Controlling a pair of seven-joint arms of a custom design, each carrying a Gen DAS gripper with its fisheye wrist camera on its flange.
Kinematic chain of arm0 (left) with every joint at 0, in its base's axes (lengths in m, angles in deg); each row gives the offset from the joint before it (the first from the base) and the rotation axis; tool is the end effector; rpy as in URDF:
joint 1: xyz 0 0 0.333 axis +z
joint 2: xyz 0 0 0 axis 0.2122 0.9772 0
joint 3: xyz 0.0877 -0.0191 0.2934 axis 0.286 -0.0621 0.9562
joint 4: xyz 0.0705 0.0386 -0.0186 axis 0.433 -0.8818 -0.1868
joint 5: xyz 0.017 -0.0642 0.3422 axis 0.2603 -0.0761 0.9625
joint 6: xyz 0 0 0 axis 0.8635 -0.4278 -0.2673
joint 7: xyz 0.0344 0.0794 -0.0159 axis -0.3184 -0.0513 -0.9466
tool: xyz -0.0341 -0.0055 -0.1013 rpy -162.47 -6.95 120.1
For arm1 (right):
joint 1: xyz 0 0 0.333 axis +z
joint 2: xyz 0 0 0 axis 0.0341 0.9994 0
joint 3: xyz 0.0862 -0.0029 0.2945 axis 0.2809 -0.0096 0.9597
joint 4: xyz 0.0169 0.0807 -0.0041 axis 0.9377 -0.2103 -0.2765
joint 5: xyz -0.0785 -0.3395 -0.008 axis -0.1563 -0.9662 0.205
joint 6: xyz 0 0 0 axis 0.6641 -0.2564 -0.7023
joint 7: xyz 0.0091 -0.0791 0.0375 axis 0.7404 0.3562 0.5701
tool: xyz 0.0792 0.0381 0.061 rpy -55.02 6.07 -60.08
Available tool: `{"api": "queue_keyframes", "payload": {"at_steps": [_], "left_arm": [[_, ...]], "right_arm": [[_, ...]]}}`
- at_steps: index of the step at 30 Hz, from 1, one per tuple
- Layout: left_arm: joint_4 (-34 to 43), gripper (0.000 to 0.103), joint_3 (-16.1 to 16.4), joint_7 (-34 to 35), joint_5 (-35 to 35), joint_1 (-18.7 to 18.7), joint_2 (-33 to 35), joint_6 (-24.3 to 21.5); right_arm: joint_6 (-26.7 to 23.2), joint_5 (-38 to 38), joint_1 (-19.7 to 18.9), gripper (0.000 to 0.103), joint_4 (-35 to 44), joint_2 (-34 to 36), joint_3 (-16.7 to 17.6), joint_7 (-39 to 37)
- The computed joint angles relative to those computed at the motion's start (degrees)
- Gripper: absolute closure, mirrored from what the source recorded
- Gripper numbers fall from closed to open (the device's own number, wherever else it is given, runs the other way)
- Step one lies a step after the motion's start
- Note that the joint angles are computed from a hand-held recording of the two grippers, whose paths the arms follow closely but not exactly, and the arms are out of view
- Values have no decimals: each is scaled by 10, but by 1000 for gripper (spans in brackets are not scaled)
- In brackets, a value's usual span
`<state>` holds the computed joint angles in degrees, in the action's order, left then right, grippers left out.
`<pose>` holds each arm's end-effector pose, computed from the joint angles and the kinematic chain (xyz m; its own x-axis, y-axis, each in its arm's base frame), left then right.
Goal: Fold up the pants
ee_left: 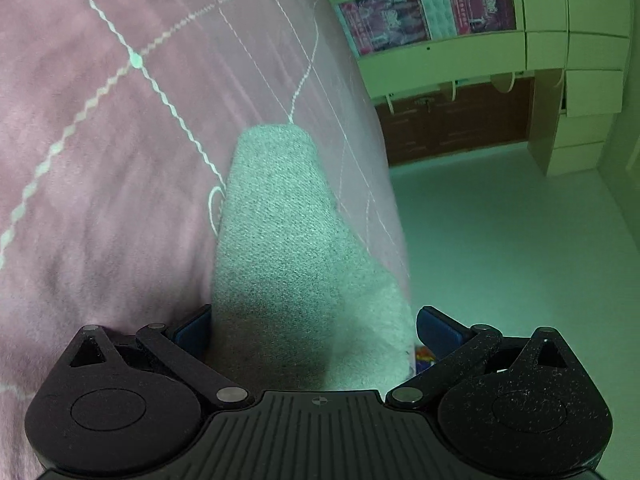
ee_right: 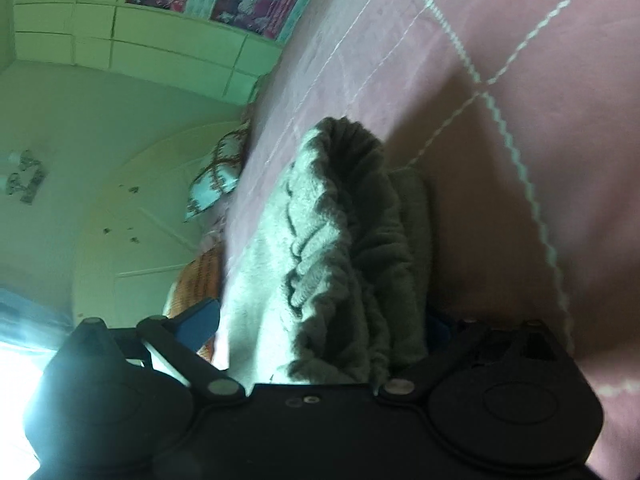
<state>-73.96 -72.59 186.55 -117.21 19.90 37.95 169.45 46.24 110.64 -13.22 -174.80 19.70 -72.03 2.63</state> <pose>0.7199 -0.1370 0.2749 0.0871 -0.3924 0.9157 -0.7664 -0.6136 -0.1900 0.6516 -0.0421 0.2967 0.0745 -0.3729 -0.9249 -0.9181 0.3364 -0.2096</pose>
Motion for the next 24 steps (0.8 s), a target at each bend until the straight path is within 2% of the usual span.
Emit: {"api": "queue_keyframes", "payload": {"at_steps": [1,2,3,6,11,14,15,16,17,18,19,20,22,24], "left_arm": [[9,1,6,-11,10,-6,5,-2],[21,2,10,-20,22,-14,12,-3],[31,7,15,-32,39,-23,17,-3],[59,20,19,-77,81,-39,36,8],[54,24,-52,-1,34,4,59,25],[81,27,-39,-12,42,-16,72,26],[89,38,-24,-34,63,-28,74,23],[101,49,10,-88,110,-52,73,15],[106,65,25,-128,150,-62,76,14],[108,68,19,-132,149,-59,81,14],[103,69,-6,-98,119,-43,85,19],[93,71,-52,-54,100,-17,92,28],[70,74,-123,70,25,27,102,40],[63,74,-158,155,-42,51,109,28]], "right_arm": [[-1,0,-2,21,1,3,-1,3],[6,-4,0,41,0,4,-4,10],[14,-6,1,57,-2,6,-7,19],[-4,9,-15,58,-7,13,0,3],[-23,5,-21,54,4,22,0,20],[-6,9,-15,53,1,19,1,22],[1,14,-12,54,-3,16,3,19],[2,21,-12,55,-6,15,7,13],[-3,25,-13,58,-7,15,8,8],[-8,25,-16,61,-8,17,6,4],[-13,27,-20,62,-13,14,5,1],[-16,31,-21,63,-20,9,5,-4],[-19,35,-20,64,-34,-5,2,-19],[-30,41,-19,64,-38,-15,1,-32]]}}
